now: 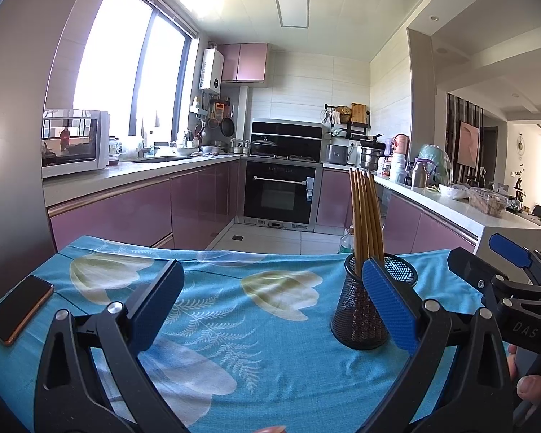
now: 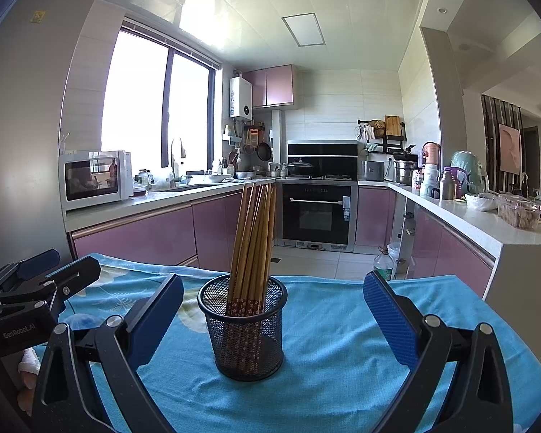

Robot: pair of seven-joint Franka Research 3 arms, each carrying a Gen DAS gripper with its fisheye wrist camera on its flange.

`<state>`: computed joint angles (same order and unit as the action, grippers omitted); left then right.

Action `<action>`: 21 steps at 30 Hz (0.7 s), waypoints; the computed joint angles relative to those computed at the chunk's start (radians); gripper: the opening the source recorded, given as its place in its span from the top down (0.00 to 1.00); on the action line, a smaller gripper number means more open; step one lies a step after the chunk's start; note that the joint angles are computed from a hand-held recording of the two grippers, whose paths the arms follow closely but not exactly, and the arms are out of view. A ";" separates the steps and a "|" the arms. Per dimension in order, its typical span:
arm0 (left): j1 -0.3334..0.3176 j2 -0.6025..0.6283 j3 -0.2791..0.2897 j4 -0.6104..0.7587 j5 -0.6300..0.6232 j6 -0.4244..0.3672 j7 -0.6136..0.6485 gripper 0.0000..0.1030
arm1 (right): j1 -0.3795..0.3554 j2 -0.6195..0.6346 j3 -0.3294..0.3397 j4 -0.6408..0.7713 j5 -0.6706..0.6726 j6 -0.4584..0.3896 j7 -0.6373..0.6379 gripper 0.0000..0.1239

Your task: Organize utensils

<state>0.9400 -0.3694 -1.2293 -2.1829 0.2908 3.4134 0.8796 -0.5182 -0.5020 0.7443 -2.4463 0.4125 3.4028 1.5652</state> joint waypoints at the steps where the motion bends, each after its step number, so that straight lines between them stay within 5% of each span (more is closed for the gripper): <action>1: 0.000 -0.001 -0.001 -0.001 -0.001 0.000 -0.001 0.05 | -0.003 -0.001 0.003 0.001 0.001 -0.002 0.000 0.22; 21: 0.010 0.002 -0.009 -0.001 0.000 0.001 -0.003 0.05 | -0.003 0.001 0.002 0.002 0.001 -0.001 0.000 0.22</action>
